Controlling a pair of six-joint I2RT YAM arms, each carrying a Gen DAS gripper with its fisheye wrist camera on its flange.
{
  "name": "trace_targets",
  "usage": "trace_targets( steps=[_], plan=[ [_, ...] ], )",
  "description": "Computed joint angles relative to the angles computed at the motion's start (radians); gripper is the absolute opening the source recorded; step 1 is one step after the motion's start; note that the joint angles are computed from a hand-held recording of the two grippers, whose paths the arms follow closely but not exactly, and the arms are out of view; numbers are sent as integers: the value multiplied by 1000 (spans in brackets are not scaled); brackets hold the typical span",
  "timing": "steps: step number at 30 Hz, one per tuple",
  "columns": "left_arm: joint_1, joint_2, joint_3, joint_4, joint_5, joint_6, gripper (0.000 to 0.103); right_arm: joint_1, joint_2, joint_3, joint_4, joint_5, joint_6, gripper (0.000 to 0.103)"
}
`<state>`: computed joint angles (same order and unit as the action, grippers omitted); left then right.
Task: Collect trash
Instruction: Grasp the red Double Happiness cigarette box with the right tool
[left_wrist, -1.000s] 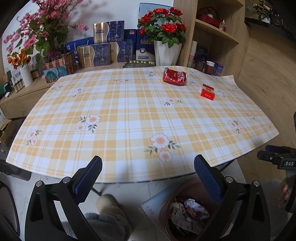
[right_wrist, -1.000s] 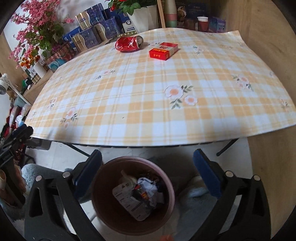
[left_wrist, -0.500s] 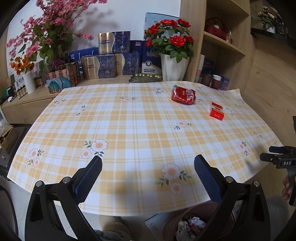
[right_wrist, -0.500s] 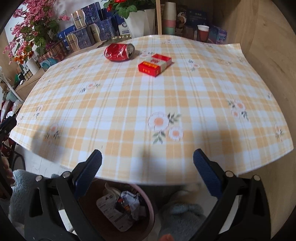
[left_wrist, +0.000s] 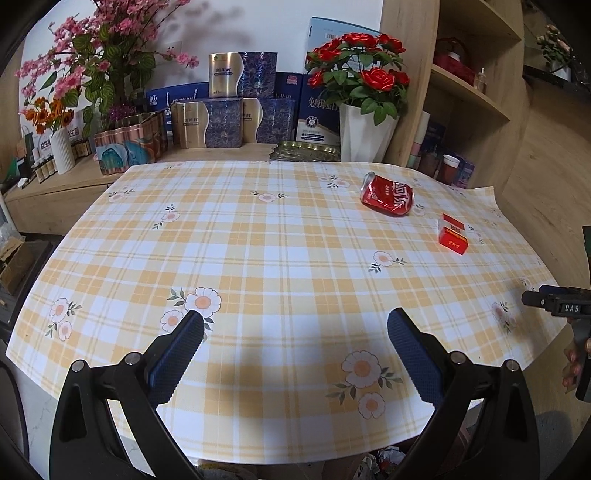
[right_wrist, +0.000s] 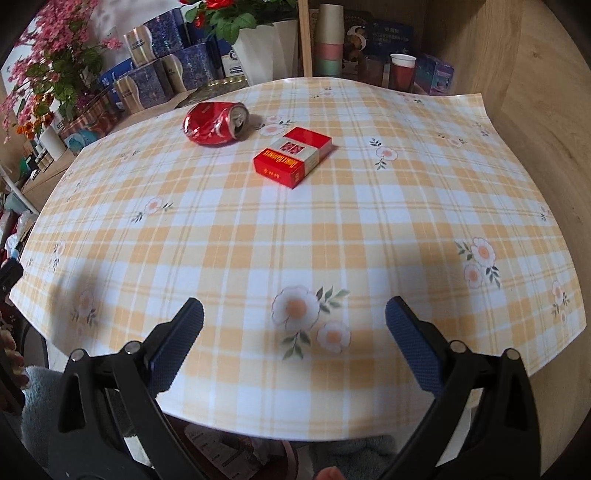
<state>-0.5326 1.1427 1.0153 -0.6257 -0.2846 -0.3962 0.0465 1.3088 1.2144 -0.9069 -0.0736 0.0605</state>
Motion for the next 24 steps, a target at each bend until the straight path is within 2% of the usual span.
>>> trace_targets(
  steps=[13,21,24],
  plan=[
    [94,94,27,74,61,21,97,-69,224,159,43,-57,18,97],
    [140,130,27,96,127,26,97,-53,421,337,66,-125,136,97],
    [148,157,41,89,134,20,97,-28,518,435,64,-108,200,97]
  ],
)
